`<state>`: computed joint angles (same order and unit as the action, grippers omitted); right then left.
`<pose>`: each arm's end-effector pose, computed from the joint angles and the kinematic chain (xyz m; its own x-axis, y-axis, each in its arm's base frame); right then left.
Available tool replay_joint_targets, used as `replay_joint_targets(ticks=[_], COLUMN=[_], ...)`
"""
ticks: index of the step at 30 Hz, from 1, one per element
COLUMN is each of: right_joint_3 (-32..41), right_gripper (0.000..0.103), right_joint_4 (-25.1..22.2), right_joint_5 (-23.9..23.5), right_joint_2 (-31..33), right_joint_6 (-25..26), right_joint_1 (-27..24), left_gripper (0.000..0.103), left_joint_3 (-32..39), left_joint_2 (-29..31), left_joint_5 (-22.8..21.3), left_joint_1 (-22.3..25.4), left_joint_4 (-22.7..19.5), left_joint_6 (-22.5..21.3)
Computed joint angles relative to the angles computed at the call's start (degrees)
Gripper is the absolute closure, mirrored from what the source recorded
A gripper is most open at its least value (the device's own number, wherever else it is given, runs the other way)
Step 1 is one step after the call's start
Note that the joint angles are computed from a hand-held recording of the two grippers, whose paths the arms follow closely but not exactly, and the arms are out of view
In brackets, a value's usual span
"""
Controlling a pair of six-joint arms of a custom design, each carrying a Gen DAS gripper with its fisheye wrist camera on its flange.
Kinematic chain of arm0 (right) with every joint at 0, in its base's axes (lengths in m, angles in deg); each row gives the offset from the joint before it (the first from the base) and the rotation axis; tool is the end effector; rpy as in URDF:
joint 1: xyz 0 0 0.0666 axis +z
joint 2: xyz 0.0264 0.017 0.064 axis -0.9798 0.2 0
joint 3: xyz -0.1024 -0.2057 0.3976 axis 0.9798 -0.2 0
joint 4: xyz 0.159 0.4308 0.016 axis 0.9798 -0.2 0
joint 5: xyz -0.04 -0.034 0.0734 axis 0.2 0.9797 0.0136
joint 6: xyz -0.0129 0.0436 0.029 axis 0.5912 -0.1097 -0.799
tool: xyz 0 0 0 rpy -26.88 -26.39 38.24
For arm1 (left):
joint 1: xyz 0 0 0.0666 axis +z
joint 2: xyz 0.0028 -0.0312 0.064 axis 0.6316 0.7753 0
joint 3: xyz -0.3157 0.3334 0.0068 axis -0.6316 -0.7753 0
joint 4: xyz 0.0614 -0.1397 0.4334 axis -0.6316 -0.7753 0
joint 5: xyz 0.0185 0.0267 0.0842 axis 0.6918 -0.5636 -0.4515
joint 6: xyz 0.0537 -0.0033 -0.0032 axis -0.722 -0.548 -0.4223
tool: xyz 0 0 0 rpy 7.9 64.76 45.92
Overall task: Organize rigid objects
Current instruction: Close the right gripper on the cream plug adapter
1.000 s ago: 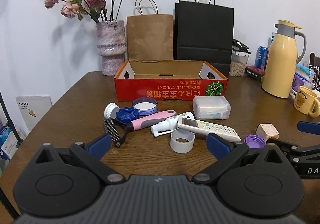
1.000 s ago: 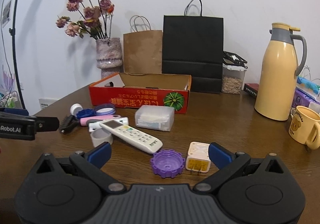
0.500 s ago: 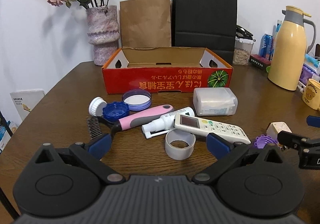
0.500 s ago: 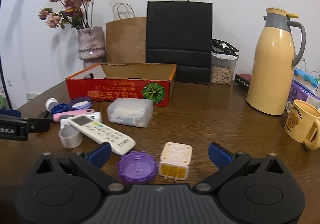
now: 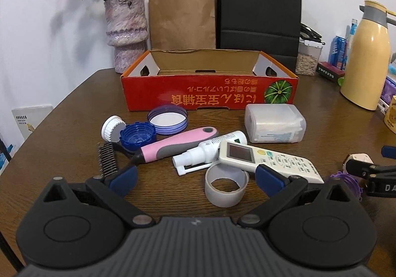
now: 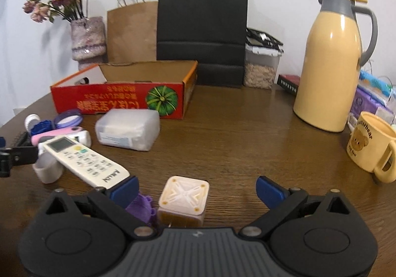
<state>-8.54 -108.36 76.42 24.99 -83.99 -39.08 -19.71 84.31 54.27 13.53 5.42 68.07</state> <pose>0.3543 0.2609 0.2683 -0.5873 0.1276 -0.7992 0.2235 0.9747 -0.0087 0.4165 -0.1953 0.2840 -0.5459 0.1808 -0.8181 0.2938 0.9557 0.0151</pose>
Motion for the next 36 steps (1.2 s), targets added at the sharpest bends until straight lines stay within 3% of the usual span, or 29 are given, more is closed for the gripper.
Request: replay_joint_targets(ticks=[6, 10, 15, 20, 25, 32, 36], right_joint_3=[1.13, 1.78, 0.64, -0.44, -1.55, -3.55, -4.1], right_gripper=[0.01, 0.019, 0.031, 0.065, 0.065, 0.065, 0.065], right_joint_4=[-1.94, -4.44, -2.29, 0.17, 2.12, 7.08, 8.89], right_joint_5=[0.05, 0.16, -1.14, -1.83, -1.46, 3.49, 4.83], right_joint_2=[2.25, 3.35, 2.52, 1.64, 0.67, -1.34, -1.97], right_joint_6=[-2.29, -3.9, -3.5, -3.0, -3.4, -1.44, -0.64], right_joint_1=[-1.02, -1.32, -1.41, -1.39, -1.15, 0.89, 1.36], left_gripper=[0.0, 0.0, 0.0, 0.0, 0.0, 0.0, 0.0], left_joint_3=[0.32, 0.17, 0.01, -0.09, -0.54, -0.51, -0.07], left_joint_2=[1.0, 1.31, 1.46, 1.49, 1.33, 1.53, 2.04], left_joint_5=[-0.12, -0.36, -0.59, -0.46, -0.42, -0.03, 2.43], left_joint_1=[0.4, 0.46, 0.45, 0.49, 0.52, 0.41, 0.3], left_joint_4=[-0.15, 0.33, 0.73, 0.79, 1.6, 1.28, -0.21], left_joint_6=[0.64, 0.68, 0.39, 0.31, 0.18, -0.5, -2.34])
